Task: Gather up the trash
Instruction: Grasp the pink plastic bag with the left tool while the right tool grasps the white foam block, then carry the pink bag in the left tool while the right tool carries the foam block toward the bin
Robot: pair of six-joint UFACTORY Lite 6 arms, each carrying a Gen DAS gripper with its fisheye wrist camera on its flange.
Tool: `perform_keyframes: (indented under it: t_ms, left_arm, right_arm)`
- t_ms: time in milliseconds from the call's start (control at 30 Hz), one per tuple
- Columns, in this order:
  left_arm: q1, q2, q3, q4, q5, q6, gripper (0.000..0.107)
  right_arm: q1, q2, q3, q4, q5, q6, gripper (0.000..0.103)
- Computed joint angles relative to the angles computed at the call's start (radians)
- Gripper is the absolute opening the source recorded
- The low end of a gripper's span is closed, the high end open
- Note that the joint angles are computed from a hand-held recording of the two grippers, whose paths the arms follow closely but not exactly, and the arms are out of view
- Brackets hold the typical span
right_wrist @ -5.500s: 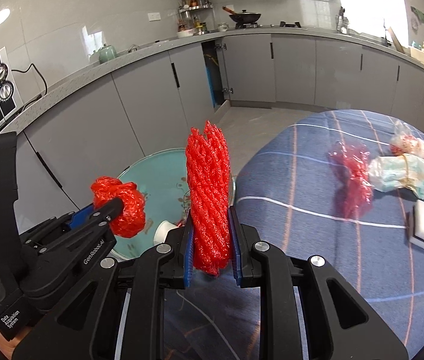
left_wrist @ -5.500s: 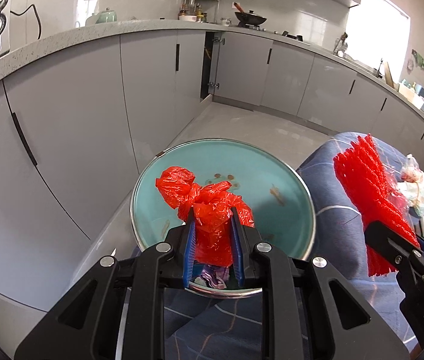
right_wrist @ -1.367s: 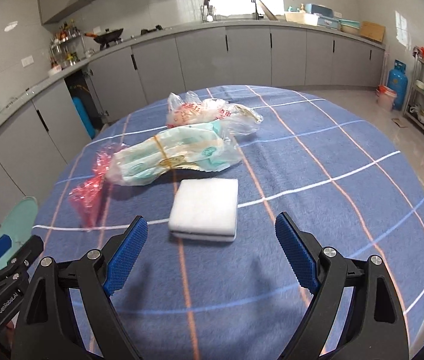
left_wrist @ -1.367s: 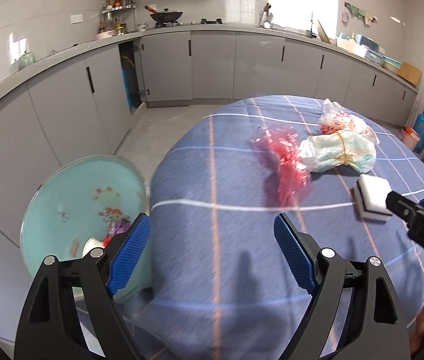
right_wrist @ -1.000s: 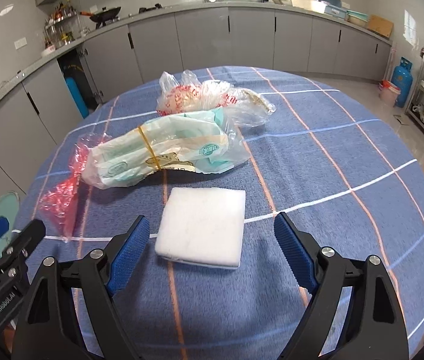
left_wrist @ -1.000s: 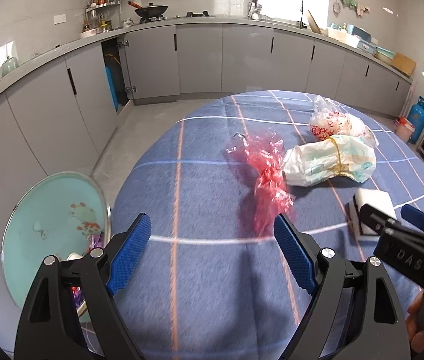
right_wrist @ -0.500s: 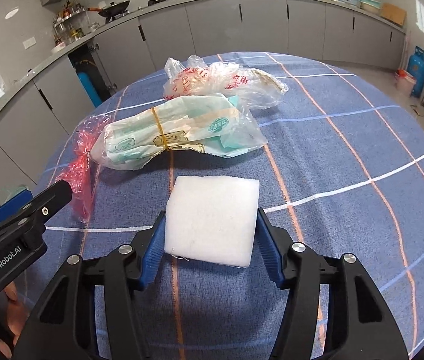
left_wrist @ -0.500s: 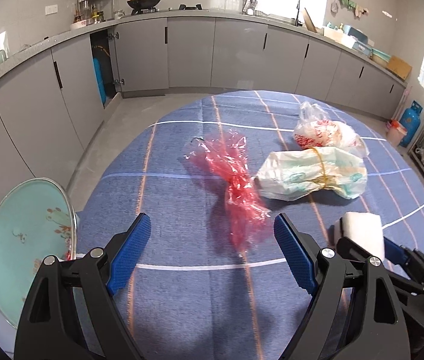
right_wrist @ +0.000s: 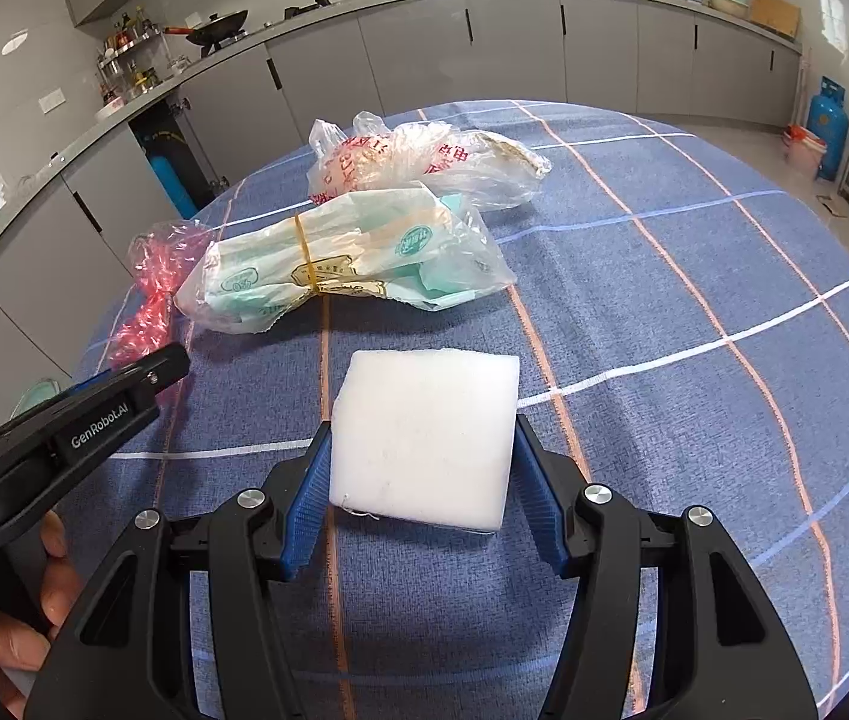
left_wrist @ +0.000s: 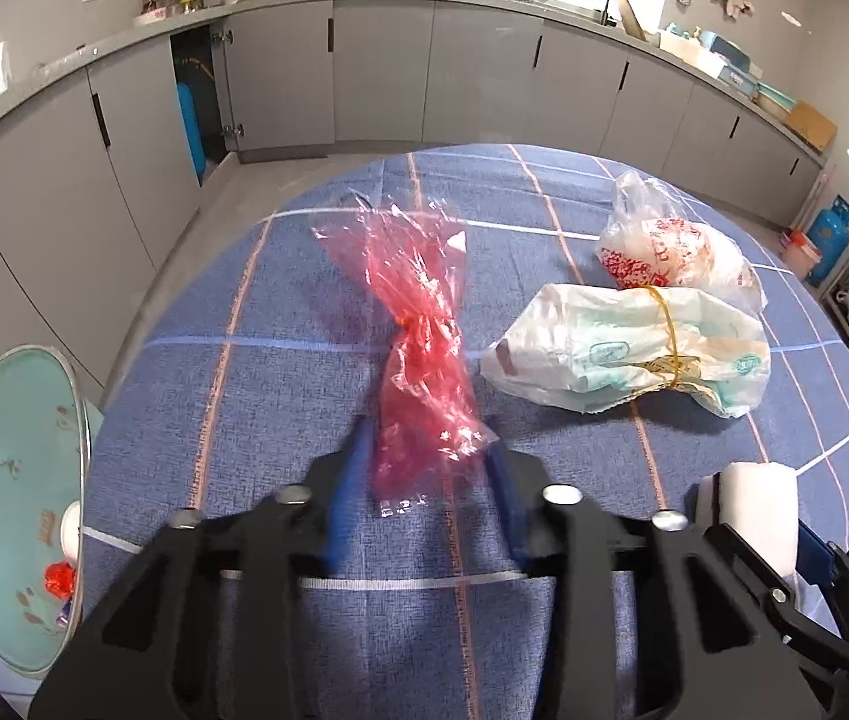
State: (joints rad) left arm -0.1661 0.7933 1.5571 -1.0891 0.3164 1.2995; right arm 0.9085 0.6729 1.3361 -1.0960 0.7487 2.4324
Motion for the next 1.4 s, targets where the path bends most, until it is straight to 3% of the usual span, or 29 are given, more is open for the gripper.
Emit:
perform_keyframes:
  t_ms: [100,400,533,867,1400]
  left_arm:
    - [0.018,-0.012,-0.018,-0.065,0.019,0.060,0.028]
    - [0.109,-0.167,-0.246,-0.422,0.067,0.528,0.027]
    - [0.194,-0.226,-0.332,-0.416,0.150,0.570,0.027]
    - [0.300,-0.302,-0.468,-0.487,0.180,0.718,0.027]
    - [0.461,-0.399,-0.550,-0.507,0.240,0.829,0.028]
  right_arm:
    - [0.000,0.008,0.013,0.009,0.006,-0.013,0.057]
    - [0.004,0.020,0.035,0.024,0.027,-0.035,0.057]
    - [0.011,0.032,0.059,0.044,0.052,-0.059,0.057]
    - [0.089,0.060,0.138,0.029,0.159,-0.019,0.057]
    - [0.170,0.309,0.607,0.072,0.270,-0.264,0.057]
